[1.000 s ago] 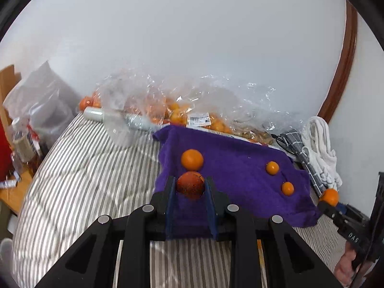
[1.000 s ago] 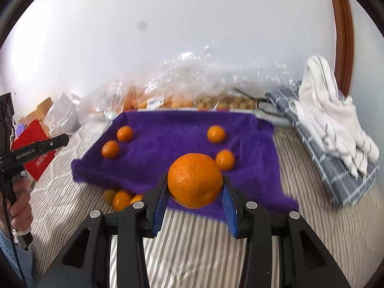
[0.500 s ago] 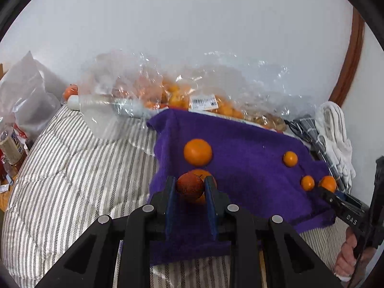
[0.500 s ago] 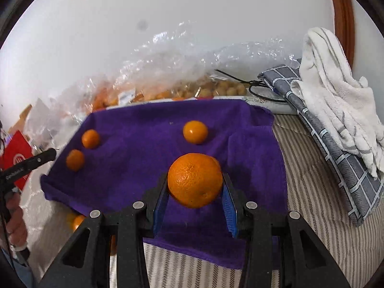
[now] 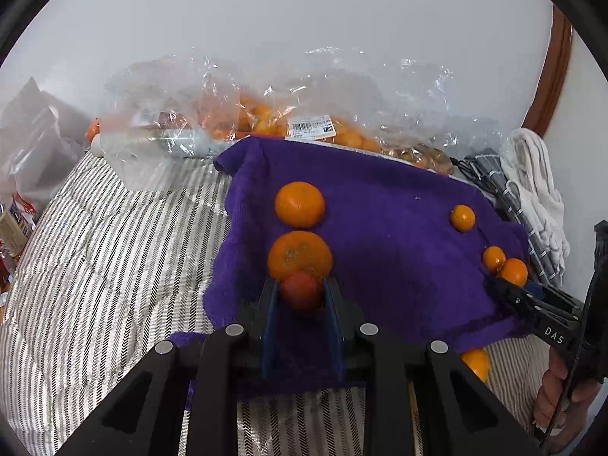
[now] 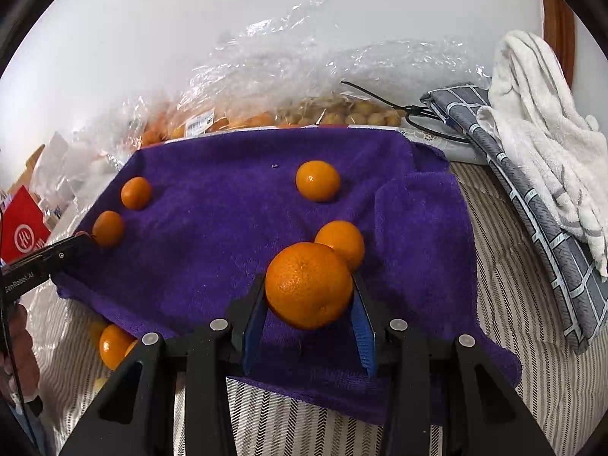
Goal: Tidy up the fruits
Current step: 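Lower and release the orange with the right tool while the left tool releases the red fruit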
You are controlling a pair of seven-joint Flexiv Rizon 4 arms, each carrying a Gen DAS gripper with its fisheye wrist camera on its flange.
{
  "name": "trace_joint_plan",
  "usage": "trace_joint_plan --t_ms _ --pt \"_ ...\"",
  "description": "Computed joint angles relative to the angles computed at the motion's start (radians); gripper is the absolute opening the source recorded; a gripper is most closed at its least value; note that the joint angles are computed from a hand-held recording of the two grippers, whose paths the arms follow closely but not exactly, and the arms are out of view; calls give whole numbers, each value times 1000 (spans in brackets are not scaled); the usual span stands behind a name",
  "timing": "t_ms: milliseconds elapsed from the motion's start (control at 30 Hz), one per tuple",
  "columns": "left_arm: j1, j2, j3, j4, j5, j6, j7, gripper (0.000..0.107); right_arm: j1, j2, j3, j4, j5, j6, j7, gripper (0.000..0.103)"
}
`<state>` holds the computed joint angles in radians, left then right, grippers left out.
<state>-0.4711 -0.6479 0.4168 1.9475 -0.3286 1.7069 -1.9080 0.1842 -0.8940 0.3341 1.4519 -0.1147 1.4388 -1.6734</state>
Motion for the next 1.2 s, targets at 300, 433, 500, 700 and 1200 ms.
trace_joint_plan --t_ms 300,433,500,700,1200 --pt "-44 -16 63 -21 25 -38 -37 23 28 9 -45 26 -25 33 30 46" --pt "-58 -20 83 -30 41 -54 -59 23 30 25 -54 61 -36 76 32 56" --pt "-45 -12 71 -29 52 -58 -66 23 41 36 -75 81 -45 105 48 58" --pt "-21 12 46 9 55 36 -79 49 11 95 -44 140 -49 156 98 58" --pt "-266 35 227 164 -177 162 21 52 4 229 -9 397 -153 216 131 45"
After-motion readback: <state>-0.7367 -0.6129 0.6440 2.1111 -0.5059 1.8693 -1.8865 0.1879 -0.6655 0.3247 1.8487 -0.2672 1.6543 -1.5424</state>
